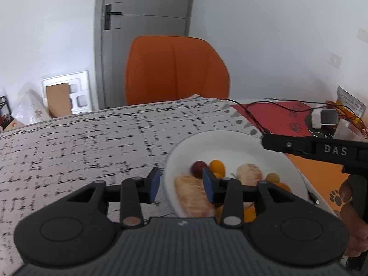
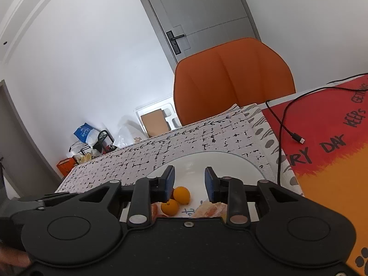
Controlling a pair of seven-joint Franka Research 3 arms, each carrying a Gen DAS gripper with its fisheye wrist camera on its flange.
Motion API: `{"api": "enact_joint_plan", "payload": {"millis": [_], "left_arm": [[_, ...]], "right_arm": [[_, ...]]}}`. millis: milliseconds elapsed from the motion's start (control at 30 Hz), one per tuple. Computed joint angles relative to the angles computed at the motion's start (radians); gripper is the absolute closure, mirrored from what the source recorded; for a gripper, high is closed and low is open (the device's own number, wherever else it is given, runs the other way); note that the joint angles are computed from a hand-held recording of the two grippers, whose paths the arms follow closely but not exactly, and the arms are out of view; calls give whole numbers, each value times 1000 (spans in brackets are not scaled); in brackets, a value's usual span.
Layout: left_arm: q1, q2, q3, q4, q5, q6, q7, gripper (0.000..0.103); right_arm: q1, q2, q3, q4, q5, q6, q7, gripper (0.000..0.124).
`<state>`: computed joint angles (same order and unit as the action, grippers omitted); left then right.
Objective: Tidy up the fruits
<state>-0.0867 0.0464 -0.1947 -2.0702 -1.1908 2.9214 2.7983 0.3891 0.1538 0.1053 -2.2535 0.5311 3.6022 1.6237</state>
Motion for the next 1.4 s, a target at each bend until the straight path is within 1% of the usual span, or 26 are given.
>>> {"api": "enact_joint_plan", "payload": {"millis": [33,100,167,233,267,300,333,400,467,567,633,733,800,900,967,1067,1167,1233,1333,1400], "left_arm": [[3,-7,3,-6,1,7,-10,61],[6,-23,12,-20,15,16,-45,56],[8,-40,21,-31,7,25,-42,48],[4,-58,32,-45,-1,43,-44,44],[4,-68,39,-52,-6,42,-45,40],[2,-76,46,-57,-7,40,-49,37],[0,-83,53,-63,2,42,-59,32],[-6,-98,64,-76,8,52,-59,29],[-15,-112,76,-88,-8,58,-45,26],[-27,-137,95,-110,-8,56,-37,19],[-39,-154,109,-123,-40,65,0,18],[-45,-184,130,-149,-37,55,-4,13],[-52,-205,146,-167,-42,51,6,11],[-61,-240,170,-192,-48,45,6,6],[-62,-264,185,-209,-30,31,-17,4],[-69,-305,211,-238,0,10,-40,1],[-88,-351,243,-272,9,5,-30,0],[-96,-380,261,-294,30,-1,-43,0],[-110,-420,287,-326,63,16,-70,0],[-118,-451,309,-348,87,25,-94,0]], "right_arm": [[0,0,0,0,-2,0,-1,90],[-13,-5,9,-9,-28,7,34,88],[-32,-8,19,-20,-82,14,84,87],[-30,-10,18,-22,-94,11,92,84],[-14,-10,10,-17,-63,3,65,81],[16,-12,-4,-6,2,-10,11,80],[39,-13,-12,1,57,-17,-32,79],[58,-24,-12,2,110,-18,-73,78],[84,-33,-14,5,183,-10,-141,78],[99,-51,-1,0,250,6,-202,70],[111,-60,7,0,305,17,-254,68],[122,-78,23,-2,375,27,-312,66],[130,-87,36,-1,420,37,-351,56],[145,-102,55,3,493,56,-425,50],[155,-109,68,11,546,64,-472,47],[167,-124,86,10,584,79,-509,39],[183,-128,102,29,653,93,-587,30],[194,-129,111,48,708,102,-642,28],[210,-136,124,62,764,122,-701,21],[221,-142,133,65,791,142,-720,21]]}}
